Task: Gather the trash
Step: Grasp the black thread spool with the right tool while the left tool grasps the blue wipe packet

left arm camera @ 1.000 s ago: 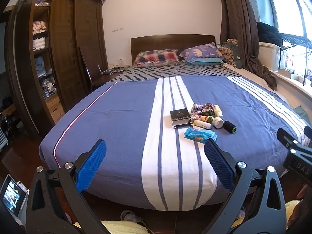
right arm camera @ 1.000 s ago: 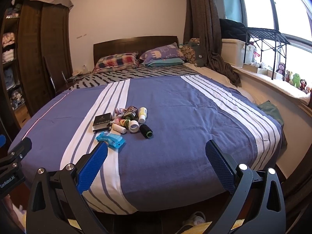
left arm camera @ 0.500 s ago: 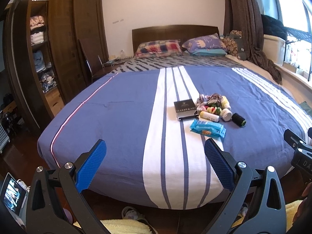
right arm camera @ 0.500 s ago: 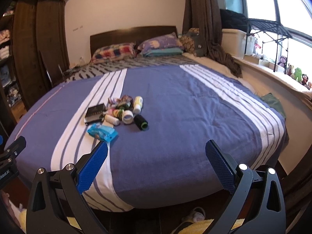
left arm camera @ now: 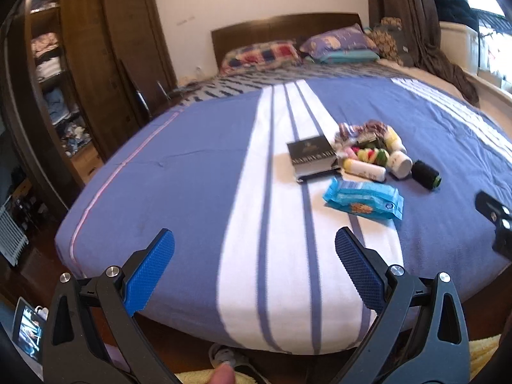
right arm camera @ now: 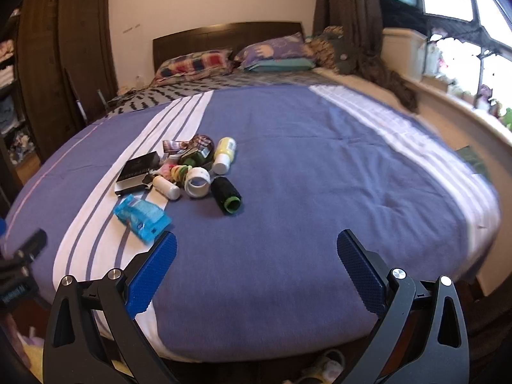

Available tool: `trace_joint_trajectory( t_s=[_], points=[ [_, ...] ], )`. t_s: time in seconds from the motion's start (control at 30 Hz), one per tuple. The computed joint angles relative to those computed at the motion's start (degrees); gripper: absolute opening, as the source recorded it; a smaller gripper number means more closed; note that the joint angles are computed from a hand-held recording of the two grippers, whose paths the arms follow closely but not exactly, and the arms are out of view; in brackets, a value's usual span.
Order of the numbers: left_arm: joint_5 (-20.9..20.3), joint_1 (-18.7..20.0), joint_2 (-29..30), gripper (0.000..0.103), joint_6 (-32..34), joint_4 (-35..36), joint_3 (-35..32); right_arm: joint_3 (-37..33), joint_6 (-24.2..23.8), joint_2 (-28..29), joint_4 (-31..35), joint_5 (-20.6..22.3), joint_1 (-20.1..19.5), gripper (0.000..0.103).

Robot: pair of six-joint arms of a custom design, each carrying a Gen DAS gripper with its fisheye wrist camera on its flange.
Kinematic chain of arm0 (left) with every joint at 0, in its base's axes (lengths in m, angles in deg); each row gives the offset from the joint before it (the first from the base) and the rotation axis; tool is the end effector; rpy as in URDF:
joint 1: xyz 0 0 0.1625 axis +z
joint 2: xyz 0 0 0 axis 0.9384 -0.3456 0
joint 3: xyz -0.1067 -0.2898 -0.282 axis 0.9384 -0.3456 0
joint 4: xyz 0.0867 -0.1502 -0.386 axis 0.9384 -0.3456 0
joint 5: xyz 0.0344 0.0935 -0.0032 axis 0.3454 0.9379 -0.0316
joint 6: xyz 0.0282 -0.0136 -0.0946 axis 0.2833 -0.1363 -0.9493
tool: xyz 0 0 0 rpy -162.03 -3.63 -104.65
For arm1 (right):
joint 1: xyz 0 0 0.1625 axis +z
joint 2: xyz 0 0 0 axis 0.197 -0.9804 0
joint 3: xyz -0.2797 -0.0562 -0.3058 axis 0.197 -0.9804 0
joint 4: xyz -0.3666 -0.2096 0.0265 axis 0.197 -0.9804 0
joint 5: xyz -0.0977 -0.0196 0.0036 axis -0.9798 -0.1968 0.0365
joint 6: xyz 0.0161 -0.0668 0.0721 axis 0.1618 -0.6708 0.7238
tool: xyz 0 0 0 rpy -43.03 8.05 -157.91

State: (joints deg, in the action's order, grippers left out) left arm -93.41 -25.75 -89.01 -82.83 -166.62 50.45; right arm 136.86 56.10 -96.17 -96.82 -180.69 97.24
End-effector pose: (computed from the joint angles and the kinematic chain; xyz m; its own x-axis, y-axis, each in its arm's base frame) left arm -0.3607 -0.6629 0.2463 -0.5448 -0.0137 -0.8385 0.6534 0.6198 -0.4346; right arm 0.2861 -0.6504 0.2850 -0.7647 0.1519 0.6262 -0.4433 0.5812 -0.6824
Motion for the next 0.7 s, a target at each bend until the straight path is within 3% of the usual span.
trace_joint_trajectory(
  t_s=[0.1, 0.27, 0.5, 0.63, 0.7],
  points=[
    [-2.15, 0.99, 1.23, 0.093, -1.01, 2.29, -2.22, -3.91, 0.19, 1.74, 3.89, 2.66, -1.89, 0.098],
    [-6.09, 2.42, 3.21, 0.084, -4.58, 7.89, -6.32, -11.61, 0.09, 5.79, 11.97, 4.81, -4.37, 0.067],
    [-11.07, 3.25, 6.53, 0.082, -3.85, 10.13, -11.05, -17.22, -1.94, 8.7, 17.5, 8.63, -5.39, 0.05],
    [-13.29, 3.36, 9.2, 0.082, -3.11, 10.72, -14.53, -18.77, -2.34, 8.91, 20.87, 10.89, -5.89, 0.027],
    [-14.44, 3.42, 10.39, 0.082, -3.34, 11.18, -16.2, -18.32, -2.6, 8.31, 21.31, 11.81, -6.14, 0.027]
  ],
)
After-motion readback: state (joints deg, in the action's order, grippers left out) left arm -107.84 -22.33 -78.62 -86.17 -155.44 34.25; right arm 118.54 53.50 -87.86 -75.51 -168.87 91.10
